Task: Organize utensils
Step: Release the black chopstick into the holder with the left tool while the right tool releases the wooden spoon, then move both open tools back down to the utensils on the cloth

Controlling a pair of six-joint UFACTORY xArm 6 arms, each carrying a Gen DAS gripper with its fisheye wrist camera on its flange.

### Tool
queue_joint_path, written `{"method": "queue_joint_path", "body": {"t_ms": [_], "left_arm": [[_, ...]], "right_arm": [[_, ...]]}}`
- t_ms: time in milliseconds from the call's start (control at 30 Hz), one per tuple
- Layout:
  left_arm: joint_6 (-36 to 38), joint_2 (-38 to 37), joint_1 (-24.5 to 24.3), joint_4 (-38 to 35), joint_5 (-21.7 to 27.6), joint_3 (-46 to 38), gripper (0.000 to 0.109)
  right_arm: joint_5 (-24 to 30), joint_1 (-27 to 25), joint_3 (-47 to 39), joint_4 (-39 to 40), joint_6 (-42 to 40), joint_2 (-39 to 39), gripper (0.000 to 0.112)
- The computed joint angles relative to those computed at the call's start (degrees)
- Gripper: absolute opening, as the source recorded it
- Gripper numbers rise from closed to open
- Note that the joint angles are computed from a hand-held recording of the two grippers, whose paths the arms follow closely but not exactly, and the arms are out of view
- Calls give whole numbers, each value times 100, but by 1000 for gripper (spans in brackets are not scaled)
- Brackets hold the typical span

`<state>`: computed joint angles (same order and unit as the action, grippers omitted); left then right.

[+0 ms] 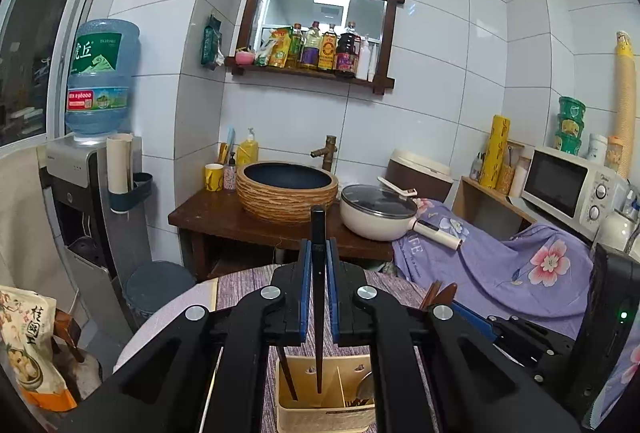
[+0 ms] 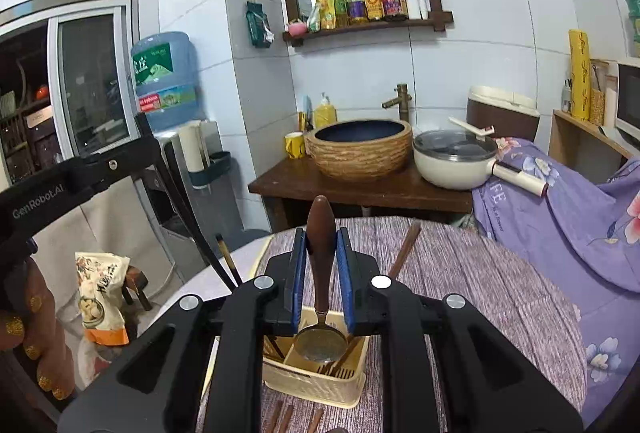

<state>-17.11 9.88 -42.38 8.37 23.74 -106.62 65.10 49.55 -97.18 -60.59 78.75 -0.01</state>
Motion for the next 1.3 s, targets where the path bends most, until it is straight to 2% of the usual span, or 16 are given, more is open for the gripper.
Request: {"method": "queue_joint_path", "body": {"t_ms": [300, 633, 900, 967, 1033, 1100, 1200, 1300], "left_arm": [[180, 14, 19, -225, 161, 412, 7], [260, 154, 48, -412, 403, 584, 7], [328, 98, 50, -467, 340, 741, 8], [445, 53, 51, -633, 328, 789, 19], [438, -68, 66, -666, 165, 957, 43], [253, -253, 91, -500, -87, 1222, 50], [339, -492, 102, -584, -170, 1500, 61], [264, -830, 141, -649, -248, 1964, 66]], "right_arm": [[-365, -137, 693, 250, 295, -136, 16], [-395, -87, 845, 227, 284, -135, 16], [-342, -38, 799, 173, 145, -72, 16], [-318, -33, 838, 131, 195, -93, 17], [-333, -12, 931, 19, 283, -162, 24], [-274, 51, 1033, -152, 429, -253, 39], [-180, 160, 1136, -337, 552, -360, 41], [50, 334, 1210, -460, 669, -464, 42]]}}
